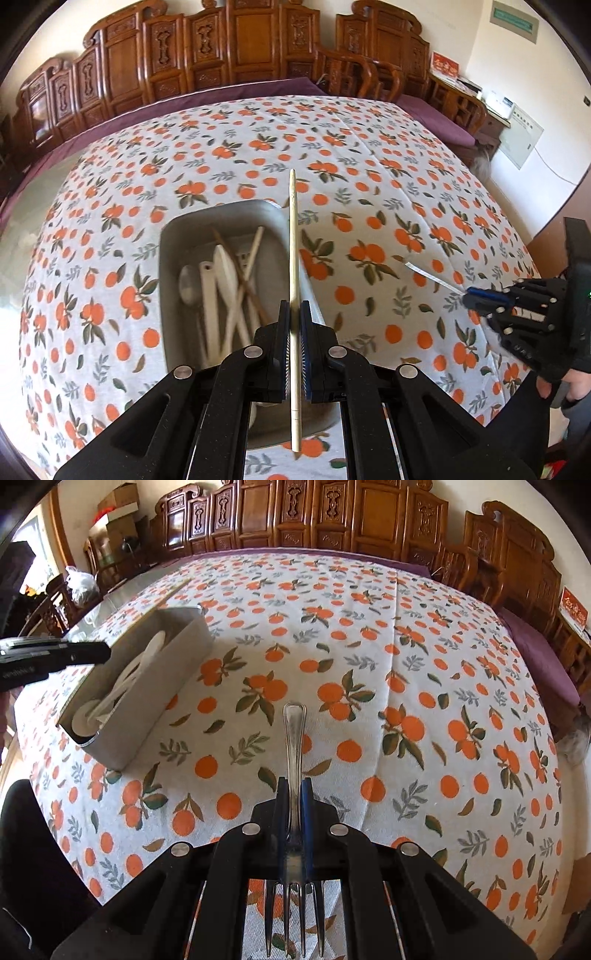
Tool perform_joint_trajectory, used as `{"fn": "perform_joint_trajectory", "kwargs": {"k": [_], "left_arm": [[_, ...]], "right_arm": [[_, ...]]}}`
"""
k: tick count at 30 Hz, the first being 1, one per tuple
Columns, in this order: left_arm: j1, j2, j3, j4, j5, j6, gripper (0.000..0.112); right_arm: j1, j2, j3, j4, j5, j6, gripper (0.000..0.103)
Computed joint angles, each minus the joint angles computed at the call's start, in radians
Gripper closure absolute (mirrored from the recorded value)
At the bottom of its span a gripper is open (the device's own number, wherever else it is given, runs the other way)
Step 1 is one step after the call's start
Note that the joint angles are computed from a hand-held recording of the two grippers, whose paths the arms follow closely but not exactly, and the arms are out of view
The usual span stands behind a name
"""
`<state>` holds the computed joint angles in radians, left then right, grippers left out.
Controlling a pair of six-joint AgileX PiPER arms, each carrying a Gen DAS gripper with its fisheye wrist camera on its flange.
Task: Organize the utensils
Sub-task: 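Lower the chopstick into the tray and open the left tool while the right tool holds the fork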
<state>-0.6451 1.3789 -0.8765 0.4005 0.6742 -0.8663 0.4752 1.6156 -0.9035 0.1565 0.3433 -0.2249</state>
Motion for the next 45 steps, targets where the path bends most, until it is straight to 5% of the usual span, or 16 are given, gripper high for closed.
{"fn": "perform_joint_trajectory", "kwargs": {"k": [29, 34, 45], "left_arm": [[0.148, 0.12, 0.055, -0.138, -0.12, 0.198, 0.106], [0.143, 0.059, 0.082, -0.123, -0.116, 0.173, 0.095], [0.156, -0.161, 0.152, -0.084, -0.031, 0.153, 0.089]], "right_arm": [[0.078, -0.047, -0.127, -0.008, 0.094, 0.047, 0.095], [0.117, -0.024, -0.159, -0.027, 0.098, 0.083, 0.095], [0.241, 0.089, -0.313, -0.075, 0.123, 0.186, 0.095]]}}
